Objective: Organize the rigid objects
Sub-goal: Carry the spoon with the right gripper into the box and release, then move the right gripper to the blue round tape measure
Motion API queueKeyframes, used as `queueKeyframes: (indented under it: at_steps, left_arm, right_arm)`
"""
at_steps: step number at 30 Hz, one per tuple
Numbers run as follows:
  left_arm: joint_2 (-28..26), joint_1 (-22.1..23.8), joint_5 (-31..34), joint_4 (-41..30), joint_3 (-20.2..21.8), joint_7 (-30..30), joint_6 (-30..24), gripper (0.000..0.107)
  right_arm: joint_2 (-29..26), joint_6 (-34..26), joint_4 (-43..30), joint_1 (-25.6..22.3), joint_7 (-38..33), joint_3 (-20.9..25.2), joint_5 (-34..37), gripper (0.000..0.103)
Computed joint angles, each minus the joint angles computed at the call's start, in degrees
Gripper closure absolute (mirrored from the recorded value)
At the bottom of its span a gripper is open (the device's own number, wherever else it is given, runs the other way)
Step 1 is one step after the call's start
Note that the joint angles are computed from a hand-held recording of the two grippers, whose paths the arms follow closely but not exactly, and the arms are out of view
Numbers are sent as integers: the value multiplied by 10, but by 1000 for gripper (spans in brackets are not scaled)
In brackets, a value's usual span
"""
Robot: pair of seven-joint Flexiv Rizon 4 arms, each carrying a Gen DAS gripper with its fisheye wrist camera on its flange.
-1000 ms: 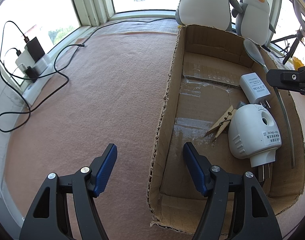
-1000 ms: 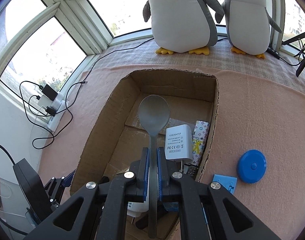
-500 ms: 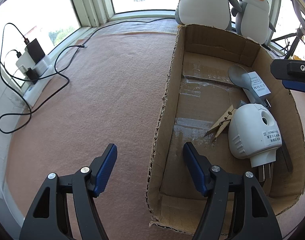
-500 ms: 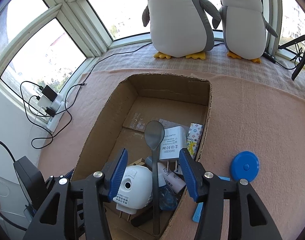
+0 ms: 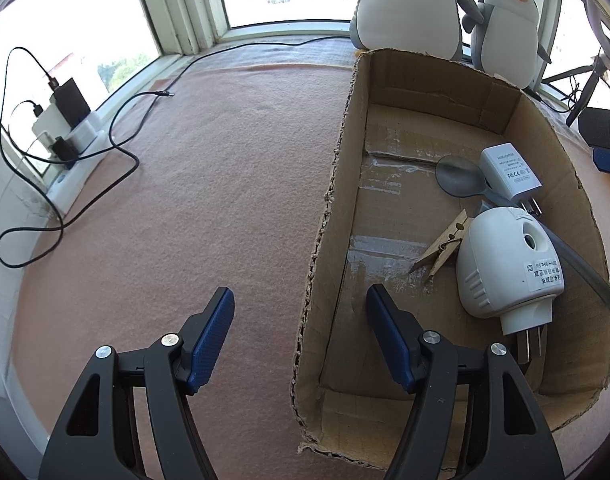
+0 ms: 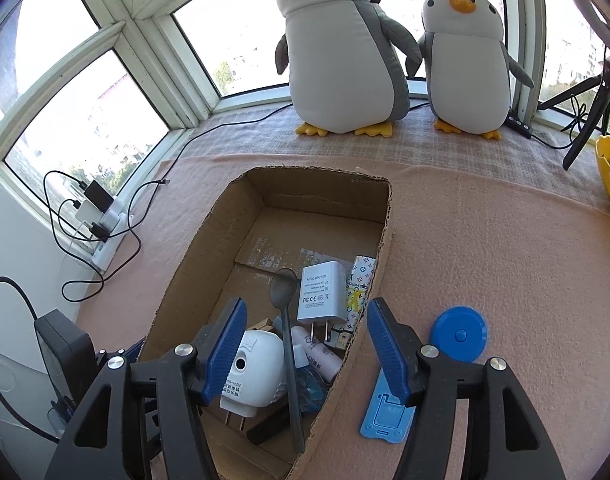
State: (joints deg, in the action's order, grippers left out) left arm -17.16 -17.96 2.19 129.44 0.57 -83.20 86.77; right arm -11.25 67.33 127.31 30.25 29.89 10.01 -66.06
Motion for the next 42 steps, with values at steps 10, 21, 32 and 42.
queueKeyframes:
  at_steps: [10,21,32,42]
  left_arm:
    - [1,1,0,0,-2,-2,-2,38]
    - [1,-3,6,-4,2,-6,-5,37]
    - [1,-8,15,-7,9,-16,-8,36]
    - [2,-5,17,-7,6,-17,-8,36]
  right_arm:
    - [57,-63,45,-10,4,25,17,35]
    - [136,-131,122,-26,-13,67,102,29]
    - [112,-109,133,-32,-18,66,120,29]
    - [39,-91,93,-20,-37,36,136,29]
